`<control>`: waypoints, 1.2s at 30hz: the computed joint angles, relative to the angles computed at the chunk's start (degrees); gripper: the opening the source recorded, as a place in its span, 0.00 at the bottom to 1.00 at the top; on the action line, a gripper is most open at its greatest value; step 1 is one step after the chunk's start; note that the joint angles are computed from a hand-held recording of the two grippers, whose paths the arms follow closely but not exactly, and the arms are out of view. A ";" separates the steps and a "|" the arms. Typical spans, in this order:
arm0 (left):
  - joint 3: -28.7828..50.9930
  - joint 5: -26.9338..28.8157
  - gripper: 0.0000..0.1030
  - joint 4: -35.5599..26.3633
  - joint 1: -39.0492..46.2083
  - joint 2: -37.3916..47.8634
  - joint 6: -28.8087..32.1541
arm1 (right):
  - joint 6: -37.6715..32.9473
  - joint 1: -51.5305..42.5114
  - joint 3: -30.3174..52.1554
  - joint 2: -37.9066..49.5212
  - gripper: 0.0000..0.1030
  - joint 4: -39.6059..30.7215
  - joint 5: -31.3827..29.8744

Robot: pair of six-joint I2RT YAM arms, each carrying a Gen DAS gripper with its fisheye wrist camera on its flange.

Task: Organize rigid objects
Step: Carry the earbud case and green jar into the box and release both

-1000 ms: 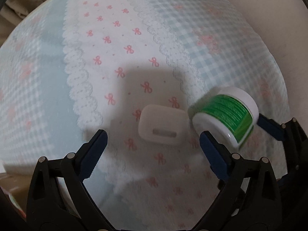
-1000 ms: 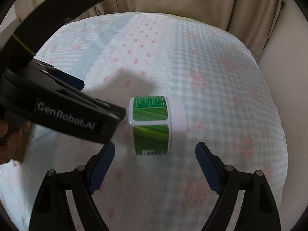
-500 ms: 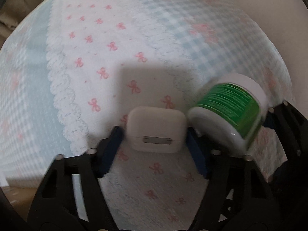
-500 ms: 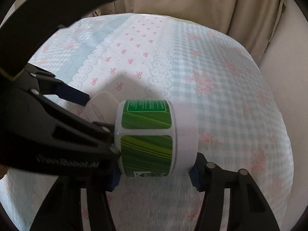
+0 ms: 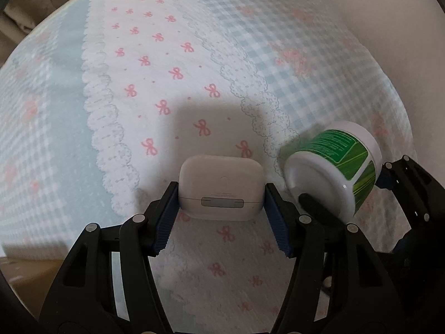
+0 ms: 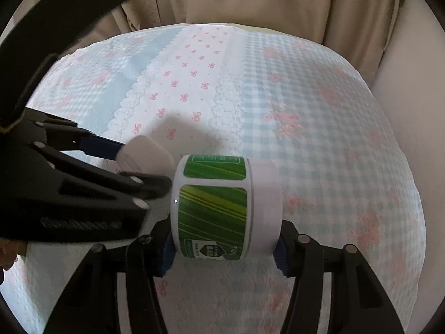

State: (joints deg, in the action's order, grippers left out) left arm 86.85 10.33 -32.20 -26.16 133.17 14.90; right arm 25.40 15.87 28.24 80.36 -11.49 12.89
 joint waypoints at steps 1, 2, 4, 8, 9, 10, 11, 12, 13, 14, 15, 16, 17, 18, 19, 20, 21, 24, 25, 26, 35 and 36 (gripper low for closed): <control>0.12 0.27 0.56 -0.59 0.34 -0.67 -0.09 | 0.20 -0.02 -0.06 -0.91 0.50 -0.90 0.19; -0.59 0.60 0.56 -0.64 0.62 -1.82 -0.27 | 0.54 0.12 -0.20 -2.07 0.50 -1.91 0.46; -1.50 0.97 0.56 -1.04 0.81 -3.97 -0.68 | 1.49 0.46 0.08 -5.62 0.50 -5.73 1.20; -4.62 2.41 0.56 -2.18 1.69 -10.78 -1.57 | 2.93 0.74 2.59 -13.56 0.50 -15.21 2.46; -5.71 2.57 0.56 -2.56 1.41 -13.18 -2.22 | 3.16 0.71 3.70 -15.12 0.50 -17.48 2.67; -5.64 2.70 0.56 -3.41 1.44 -14.65 -2.40 | 3.64 0.93 4.81 -16.96 0.50 -20.03 3.03; -6.23 2.90 0.56 -3.96 1.57 -16.64 -2.55 | 4.24 1.28 6.63 -19.24 0.50 -23.56 3.51; -6.78 3.19 0.56 -4.88 1.73 -19.08 -2.80 | 4.74 1.74 7.87 -20.55 0.50 -25.79 4.00; -7.31 3.61 0.56 -5.95 1.97 -21.74 -3.17 | 5.47 2.57 9.80 -22.14 0.50 -28.92 4.83; -7.73 3.94 0.56 -6.74 2.06 -23.70 -3.65 | 6.36 3.64 12.52 -23.61 0.50 -32.76 5.86; -7.58 4.94 0.56 -8.74 2.63 -26.46 -4.21 | 7.08 4.41 14.72 -24.22 0.51 -35.46 6.59; -7.86 5.75 0.56 -10.08 3.19 -28.49 -4.27 | 8.12 5.39 17.35 -24.79 0.50 -38.70 7.31; -6.82 6.44 0.56 -11.90 3.72 -29.85 -4.33 | 9.20 6.35 19.62 -25.19 0.50 -41.41 7.88; -6.28 6.91 0.56 -14.17 4.35 -32.63 -4.43 | 10.72 7.73 23.25 -25.53 0.51 -45.32 8.57; -5.78 7.07 0.56 -15.04 4.37 -33.72 -4.82 | 12.43 9.53 26.74 -25.53 0.50 -48.85 9.64; -5.10 7.88 0.56 -17.31 5.26 -36.33 -4.88 | 13.86 11.26 29.04 -25.46 0.51 -51.19 10.74; -4.62 8.36 0.56 -18.39 5.66 -37.69 -5.21 | 15.36 13.38 32.75 -24.86 0.51 -54.45 11.95; -1.24 10.69 0.56 -24.63 9.17 -42.65 -4.97 | 19.70 20.21 44.73 -21.38 0.51 -63.60 15.59; -0.20 11.30 0.56 -26.74 10.46 -43.91 -4.46 | 20.60 21.99 48.41 -19.88 0.51 -66.00 16.31; 1.14 11.72 0.56 -28.88 11.87 -44.89 -3.88 | 21.65 24.06 52.47 -18.17 0.51 -68.33 17.23; 14.09 17.72 0.56 -46.76 32.77 -46.72 8.64 | 27.72 36.64 77.37 -2.65 0.51 -75.72 19.40; 16.22 19.23 0.56 -49.17 36.30 -45.36 11.05 | 28.78 37.90 80.29 -0.24 0.51 -76.62 19.41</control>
State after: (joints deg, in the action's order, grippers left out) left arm 103.07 29.56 -81.37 10.14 87.81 25.95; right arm 54.17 53.77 108.53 80.12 -88.11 32.30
